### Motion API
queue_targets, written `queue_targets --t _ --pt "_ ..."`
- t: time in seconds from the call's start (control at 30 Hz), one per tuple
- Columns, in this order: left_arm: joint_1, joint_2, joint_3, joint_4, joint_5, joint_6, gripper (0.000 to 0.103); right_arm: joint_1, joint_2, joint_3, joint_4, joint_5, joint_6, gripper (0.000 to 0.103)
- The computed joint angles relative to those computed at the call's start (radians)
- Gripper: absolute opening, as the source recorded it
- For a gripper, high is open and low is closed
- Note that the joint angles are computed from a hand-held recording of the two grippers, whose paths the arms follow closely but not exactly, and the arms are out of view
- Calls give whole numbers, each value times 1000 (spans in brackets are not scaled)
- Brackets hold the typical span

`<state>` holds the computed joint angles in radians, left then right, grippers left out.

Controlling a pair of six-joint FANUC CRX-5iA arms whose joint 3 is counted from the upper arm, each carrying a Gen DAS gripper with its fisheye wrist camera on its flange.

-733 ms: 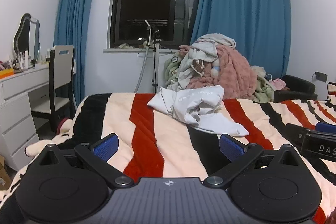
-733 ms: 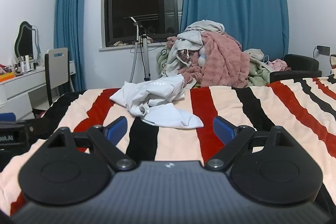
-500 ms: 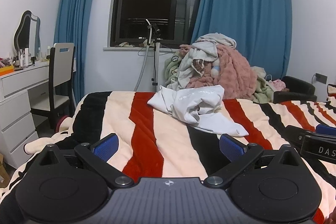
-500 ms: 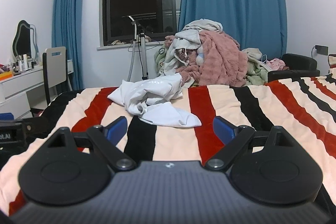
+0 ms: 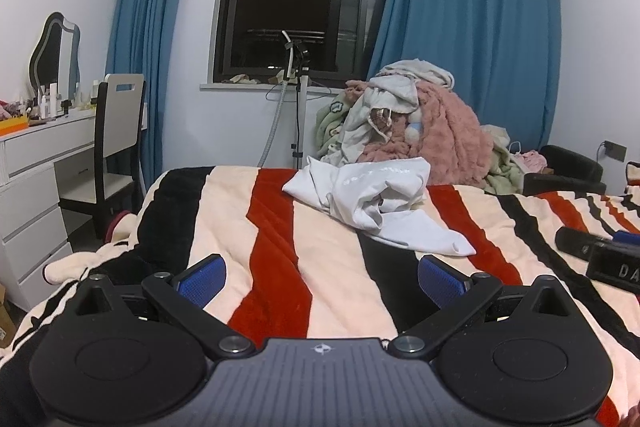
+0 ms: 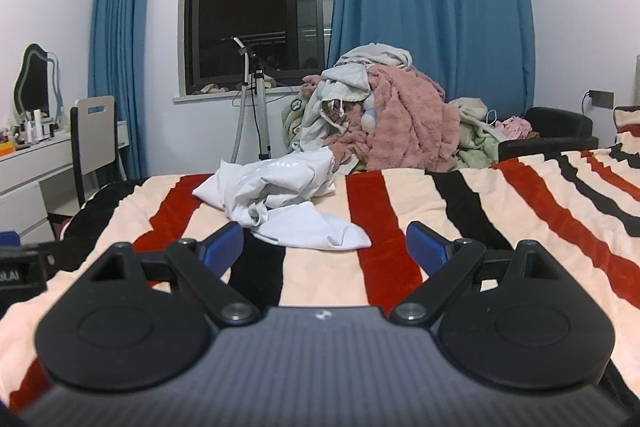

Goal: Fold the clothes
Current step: 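Move both grippers toward the crumpled white shirt on the bed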

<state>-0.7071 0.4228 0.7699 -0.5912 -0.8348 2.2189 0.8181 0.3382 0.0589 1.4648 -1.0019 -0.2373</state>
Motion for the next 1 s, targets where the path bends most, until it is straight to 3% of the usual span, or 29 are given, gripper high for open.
queue_targets --t 0.3,0.53,0.67,0.87,1.0 --pt "-9 7 5 -16 -9 14 103 -13 -7 -17 68 -1 -80 90" --pt "-26 18 13 -52 -27 14 103 -13 9 53 123 -81 -64 90" --pt "-29 34 33 -56 -50 14 103 -43 11 108 146 -55 -56 90" --pt "-7 61 54 20 -64 -44 103 -99 16 175 129 58 30 90" --pt "33 132 131 160 -86 -131 103 -122 15 163 123 76 28 90"
